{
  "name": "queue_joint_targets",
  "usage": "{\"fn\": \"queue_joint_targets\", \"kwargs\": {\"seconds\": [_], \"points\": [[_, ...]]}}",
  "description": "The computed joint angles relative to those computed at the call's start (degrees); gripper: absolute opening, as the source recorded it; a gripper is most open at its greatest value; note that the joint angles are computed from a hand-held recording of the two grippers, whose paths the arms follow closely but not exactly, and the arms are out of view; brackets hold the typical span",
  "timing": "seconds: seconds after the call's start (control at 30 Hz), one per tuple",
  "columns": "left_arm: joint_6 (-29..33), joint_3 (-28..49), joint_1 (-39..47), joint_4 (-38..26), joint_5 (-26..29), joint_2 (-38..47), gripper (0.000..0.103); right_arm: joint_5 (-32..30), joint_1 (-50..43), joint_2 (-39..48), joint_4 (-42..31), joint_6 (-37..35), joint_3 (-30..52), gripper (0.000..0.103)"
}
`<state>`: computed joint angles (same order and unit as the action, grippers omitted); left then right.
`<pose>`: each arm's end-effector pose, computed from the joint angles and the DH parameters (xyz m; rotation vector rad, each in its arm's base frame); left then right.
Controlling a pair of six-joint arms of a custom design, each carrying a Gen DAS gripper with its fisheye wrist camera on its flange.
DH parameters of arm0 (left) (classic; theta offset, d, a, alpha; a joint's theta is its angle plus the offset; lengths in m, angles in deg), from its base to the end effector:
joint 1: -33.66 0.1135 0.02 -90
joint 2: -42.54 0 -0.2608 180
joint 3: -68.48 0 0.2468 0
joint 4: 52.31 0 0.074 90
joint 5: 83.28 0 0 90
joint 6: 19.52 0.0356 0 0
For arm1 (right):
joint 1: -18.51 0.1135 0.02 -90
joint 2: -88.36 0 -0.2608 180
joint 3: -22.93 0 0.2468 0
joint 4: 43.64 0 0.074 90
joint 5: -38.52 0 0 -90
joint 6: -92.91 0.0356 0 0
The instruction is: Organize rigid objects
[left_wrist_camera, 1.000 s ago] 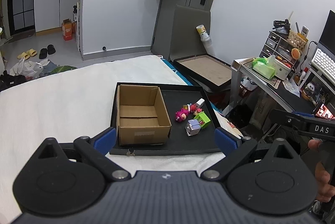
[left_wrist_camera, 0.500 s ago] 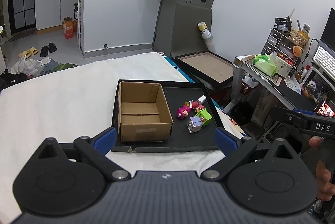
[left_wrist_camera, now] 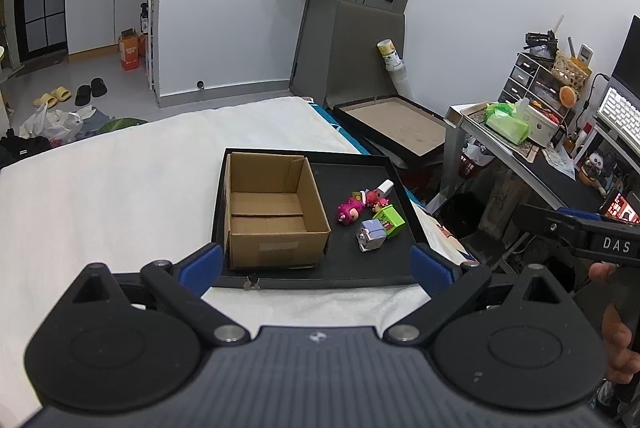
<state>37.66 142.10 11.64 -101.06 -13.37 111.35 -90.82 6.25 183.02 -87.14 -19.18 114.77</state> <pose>0.2354 -0.0820 0.3028 -0.3848 2.2495 -0.0877 0.3544 -0.0539 0.2879 -0.4988 2.1490 0.4874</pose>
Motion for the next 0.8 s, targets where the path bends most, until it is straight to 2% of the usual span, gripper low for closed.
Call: {"fn": "queue_joint_targets", "kwargs": {"seconds": [0.2,0.37,0.8], "points": [[0.02,-0.75,0.91,1.19,0.06,0.49,0.099,0.88,0.55,0.03,0.65,0.34,-0.62,0.103],[0.97,-1.97,4.23,3.80,0.35,0.55,0.099,0.66,0.53,1.87,2.27,3.32,-0.72,0.103],[5.94,-3.21,12.94,11.17,7.37,7.54,0.099,5.12,2.66,8.28,5.58,7.24,1.29,0.103]]}}
